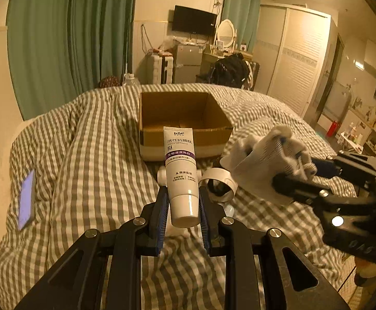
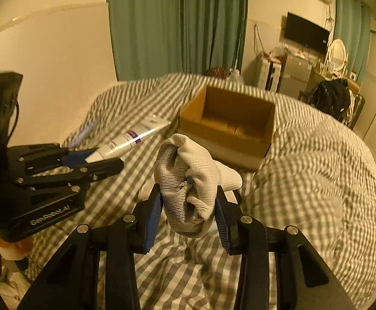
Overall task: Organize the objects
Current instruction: 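Carry the cream tube and socks over the cardboard box with both tools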
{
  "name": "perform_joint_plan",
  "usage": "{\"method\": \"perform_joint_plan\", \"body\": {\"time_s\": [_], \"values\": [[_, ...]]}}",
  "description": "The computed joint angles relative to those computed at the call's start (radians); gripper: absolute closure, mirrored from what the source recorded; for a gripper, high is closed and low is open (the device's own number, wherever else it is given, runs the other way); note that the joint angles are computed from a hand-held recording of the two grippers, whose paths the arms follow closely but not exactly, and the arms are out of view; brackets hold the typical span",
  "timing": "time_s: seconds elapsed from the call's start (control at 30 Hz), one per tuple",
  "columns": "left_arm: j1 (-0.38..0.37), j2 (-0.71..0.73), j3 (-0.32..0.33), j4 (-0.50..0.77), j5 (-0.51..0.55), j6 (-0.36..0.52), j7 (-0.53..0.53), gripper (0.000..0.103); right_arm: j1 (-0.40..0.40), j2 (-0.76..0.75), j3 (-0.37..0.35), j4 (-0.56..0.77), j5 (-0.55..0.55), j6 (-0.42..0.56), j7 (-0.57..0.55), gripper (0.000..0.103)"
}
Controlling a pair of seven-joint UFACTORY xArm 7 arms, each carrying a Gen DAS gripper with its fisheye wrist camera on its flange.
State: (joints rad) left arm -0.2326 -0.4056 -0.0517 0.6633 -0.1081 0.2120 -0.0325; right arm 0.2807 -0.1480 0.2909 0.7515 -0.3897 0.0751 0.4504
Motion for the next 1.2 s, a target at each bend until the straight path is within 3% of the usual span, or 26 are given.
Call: {"method": "perform_joint_plan", "body": {"time_s": [0.37, 0.53, 0.87, 1.2], "values": [[0.009, 0.205, 0.01, 0.25, -0.011, -0.023, 0.061, 0.08, -0.05, 0.055, -0.007, 0.192, -0.1, 0.024, 0.006, 0.065], [0.012, 0.319, 0.028, 0.409, -0.106, -0.005, 0.147, 0.08, -0.014, 0.148, -0.065, 0.343, -0.142, 0.052, -0.01, 0.065], [0.081, 0.604, -0.012, 0.764, 0.01, 0.04, 0.079, 0.08, 0.048, 0.452, -0.154, 0.736, 0.064, 0.128, -0.252, 0.065], [0.068, 0.925, 0.0, 1.119, 0.094, 0.185, 0.003, 0.081, 0.055, 0.893, -0.202, 1.309, 0.274, 0.358, -0.423, 0.065]]}}
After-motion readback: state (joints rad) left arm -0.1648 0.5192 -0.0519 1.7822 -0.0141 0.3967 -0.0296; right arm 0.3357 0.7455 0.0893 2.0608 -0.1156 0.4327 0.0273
